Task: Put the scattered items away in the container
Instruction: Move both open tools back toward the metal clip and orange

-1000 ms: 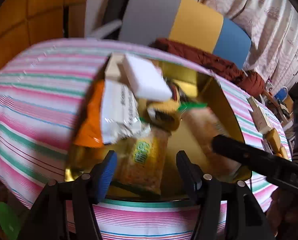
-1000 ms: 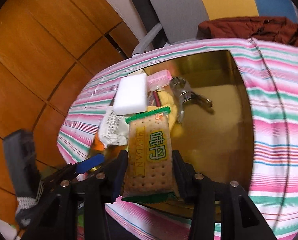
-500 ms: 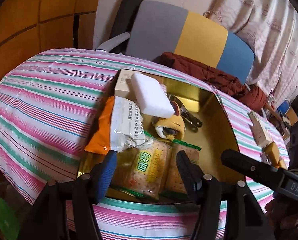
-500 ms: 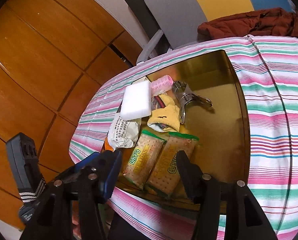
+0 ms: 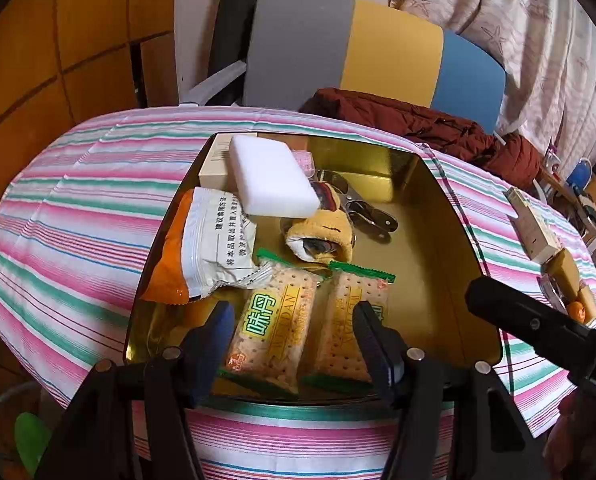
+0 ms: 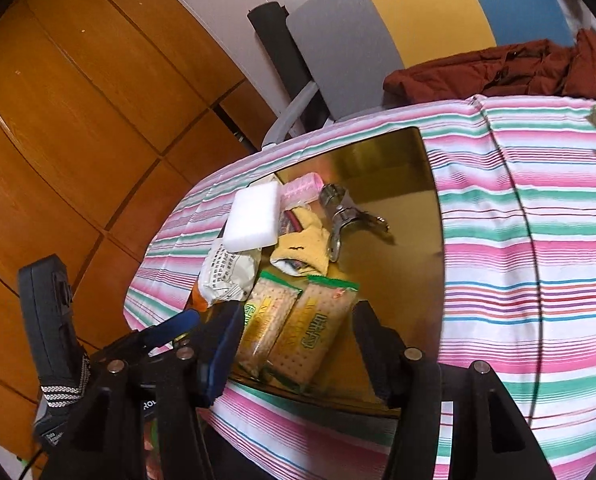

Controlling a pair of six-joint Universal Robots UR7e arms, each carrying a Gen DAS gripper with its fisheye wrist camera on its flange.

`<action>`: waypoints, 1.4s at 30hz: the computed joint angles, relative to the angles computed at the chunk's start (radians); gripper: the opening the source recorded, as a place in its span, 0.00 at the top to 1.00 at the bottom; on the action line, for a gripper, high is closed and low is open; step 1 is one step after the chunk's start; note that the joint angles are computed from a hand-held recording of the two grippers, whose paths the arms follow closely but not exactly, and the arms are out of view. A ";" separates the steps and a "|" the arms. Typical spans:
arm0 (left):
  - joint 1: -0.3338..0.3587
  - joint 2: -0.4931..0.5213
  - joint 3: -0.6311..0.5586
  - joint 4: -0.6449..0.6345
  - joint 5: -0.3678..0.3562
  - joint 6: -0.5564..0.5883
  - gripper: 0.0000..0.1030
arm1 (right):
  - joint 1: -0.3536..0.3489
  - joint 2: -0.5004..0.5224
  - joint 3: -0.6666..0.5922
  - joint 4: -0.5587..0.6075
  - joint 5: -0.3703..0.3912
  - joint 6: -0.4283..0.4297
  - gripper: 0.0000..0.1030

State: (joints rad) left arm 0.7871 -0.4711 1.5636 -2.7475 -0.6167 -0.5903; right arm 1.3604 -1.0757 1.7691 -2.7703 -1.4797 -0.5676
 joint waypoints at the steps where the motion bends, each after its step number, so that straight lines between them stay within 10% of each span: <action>1: -0.002 0.003 -0.006 0.009 0.004 -0.001 0.39 | -0.004 -0.003 -0.001 0.005 0.002 0.002 0.44; 20: -0.023 0.077 -0.111 0.042 -0.030 0.075 0.39 | -0.069 -0.074 0.024 -0.039 0.033 0.033 0.44; 42: -0.084 0.266 -0.360 0.055 -0.225 0.349 0.39 | -0.216 -0.148 0.039 -0.205 -0.102 0.008 0.44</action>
